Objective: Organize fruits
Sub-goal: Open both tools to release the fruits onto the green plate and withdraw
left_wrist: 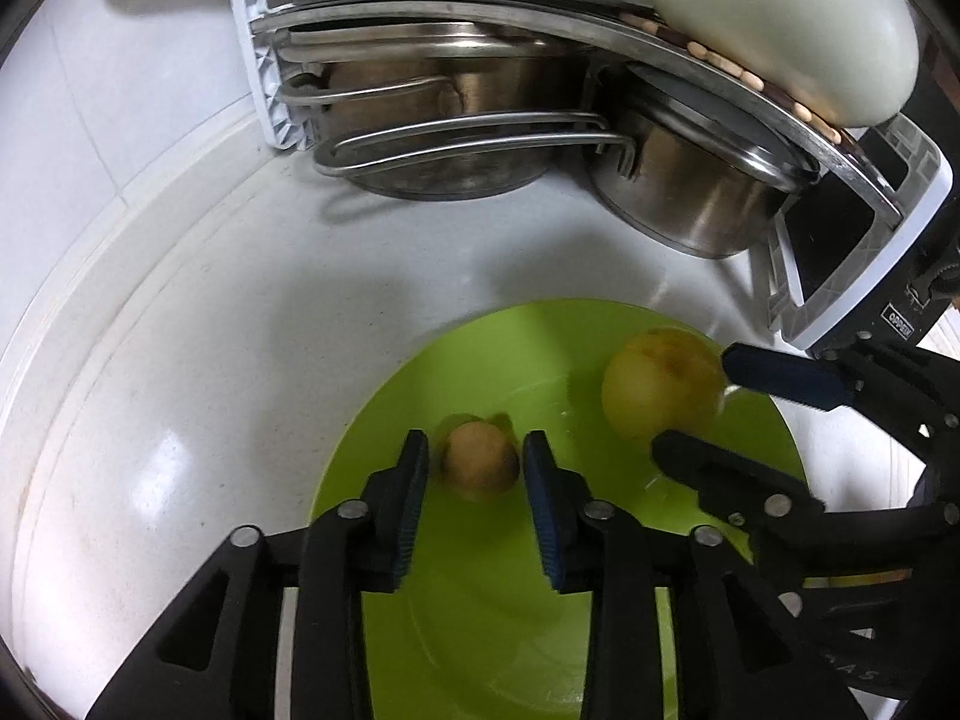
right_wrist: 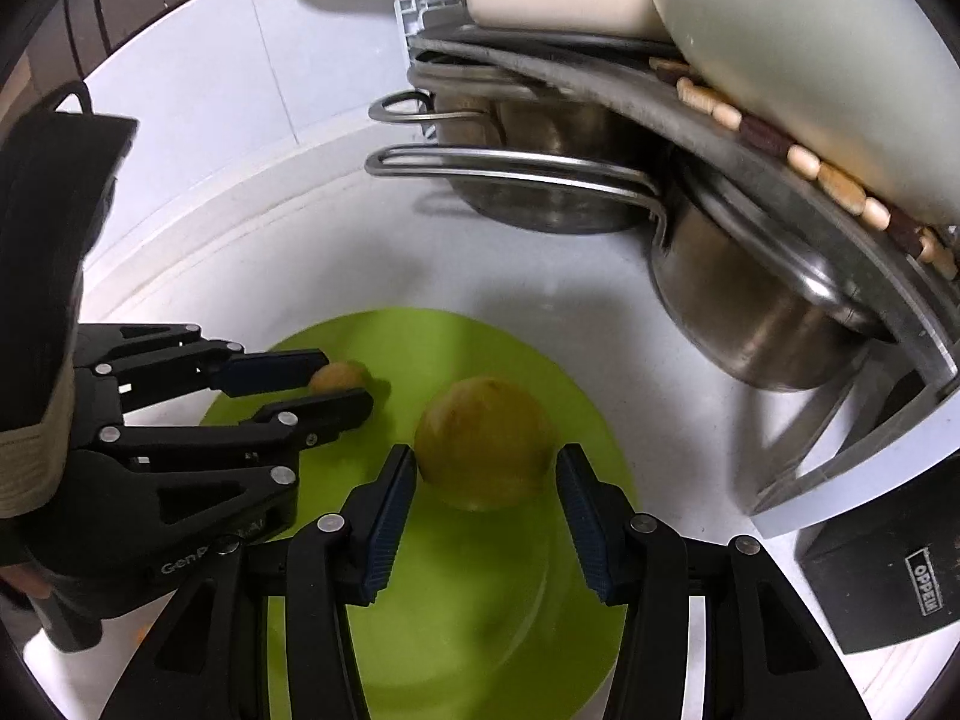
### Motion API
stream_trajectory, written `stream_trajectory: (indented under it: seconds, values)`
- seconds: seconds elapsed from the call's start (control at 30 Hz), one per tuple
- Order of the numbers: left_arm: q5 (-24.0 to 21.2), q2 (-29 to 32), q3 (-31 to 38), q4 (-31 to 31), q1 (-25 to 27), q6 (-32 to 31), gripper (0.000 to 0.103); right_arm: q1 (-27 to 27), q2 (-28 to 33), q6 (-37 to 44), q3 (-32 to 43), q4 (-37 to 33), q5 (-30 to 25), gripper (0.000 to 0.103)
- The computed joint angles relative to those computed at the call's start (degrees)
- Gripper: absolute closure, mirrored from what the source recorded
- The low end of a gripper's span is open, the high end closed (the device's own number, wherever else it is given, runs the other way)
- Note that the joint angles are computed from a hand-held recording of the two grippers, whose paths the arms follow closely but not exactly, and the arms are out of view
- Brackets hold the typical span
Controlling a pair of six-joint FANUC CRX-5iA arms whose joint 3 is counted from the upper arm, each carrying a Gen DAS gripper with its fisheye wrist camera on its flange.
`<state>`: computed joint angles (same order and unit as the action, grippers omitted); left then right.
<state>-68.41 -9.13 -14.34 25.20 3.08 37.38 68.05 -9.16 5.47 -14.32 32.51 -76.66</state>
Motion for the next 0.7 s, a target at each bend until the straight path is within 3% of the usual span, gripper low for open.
stream_trajectory:
  seconds: [0.23, 0.53, 0.7]
  values:
    - [-1.71, -2.51, -0.64, 0.65, 1.97, -0.82, 0.056, 2.38, -0.16, -0.95, 0.75, 2.17, -2.97, 0.052]
    - [0.45, -12.06, -5.14, 3.7, 5.45, -5.28, 0.042, 8.13, -2.2, -6.29, 0.71, 6.71, -7.2, 0.052]
    - [-2.6, -16.76, -6.64, 8.19, 10.73, -8.11, 0.038, 13.16, -2.37, -9.71, 1.69, 10.16, -11.54, 0.052]
